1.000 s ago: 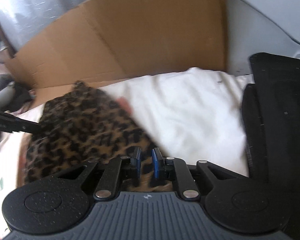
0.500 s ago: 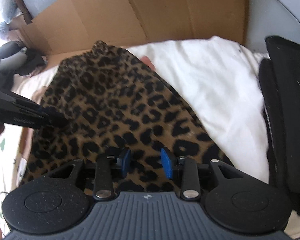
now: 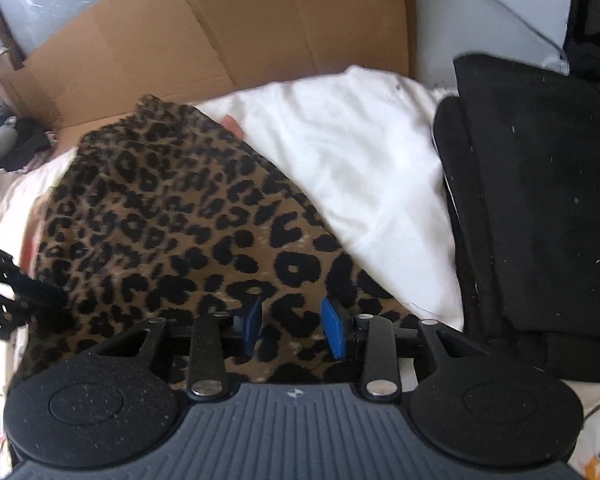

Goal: Fold clothes
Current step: 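Lay the folded pants on the duvet and open both grippers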

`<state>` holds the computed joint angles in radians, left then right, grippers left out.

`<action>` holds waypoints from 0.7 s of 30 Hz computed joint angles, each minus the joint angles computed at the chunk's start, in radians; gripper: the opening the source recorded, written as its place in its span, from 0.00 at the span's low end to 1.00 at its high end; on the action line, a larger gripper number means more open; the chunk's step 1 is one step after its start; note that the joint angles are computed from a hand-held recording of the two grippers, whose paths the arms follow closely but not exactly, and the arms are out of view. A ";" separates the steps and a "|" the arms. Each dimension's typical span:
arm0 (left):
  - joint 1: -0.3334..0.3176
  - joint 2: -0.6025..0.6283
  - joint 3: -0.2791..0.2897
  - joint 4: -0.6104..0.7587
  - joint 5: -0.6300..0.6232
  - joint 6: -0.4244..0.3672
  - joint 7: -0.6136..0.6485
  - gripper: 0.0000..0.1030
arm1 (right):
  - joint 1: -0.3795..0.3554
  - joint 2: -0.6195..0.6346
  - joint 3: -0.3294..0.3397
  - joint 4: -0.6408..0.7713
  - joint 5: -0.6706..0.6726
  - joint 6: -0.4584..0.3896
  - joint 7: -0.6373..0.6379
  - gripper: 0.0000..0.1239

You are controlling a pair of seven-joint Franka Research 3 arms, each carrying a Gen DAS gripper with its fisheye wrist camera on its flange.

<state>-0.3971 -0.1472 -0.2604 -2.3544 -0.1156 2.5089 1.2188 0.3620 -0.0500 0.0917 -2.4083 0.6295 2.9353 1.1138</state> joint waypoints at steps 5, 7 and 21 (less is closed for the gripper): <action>-0.022 -0.106 -0.003 -0.062 -0.009 0.013 -0.018 0.28 | 0.040 -0.079 -0.005 -0.040 0.088 -0.014 -0.065 0.33; -0.026 -0.127 -0.010 -0.095 0.012 0.065 -0.056 0.28 | 0.057 -0.102 -0.005 -0.059 0.103 -0.011 -0.080 0.32; -0.133 -0.136 0.015 -0.303 0.032 0.362 -0.232 0.23 | 0.061 -0.090 0.003 -0.129 -0.032 -0.001 -0.037 0.32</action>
<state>-0.5306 -0.2834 -0.2452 -2.6572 -0.0838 2.8711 0.9870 0.4229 -0.1400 0.0952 -2.5377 0.5976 2.9347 1.0773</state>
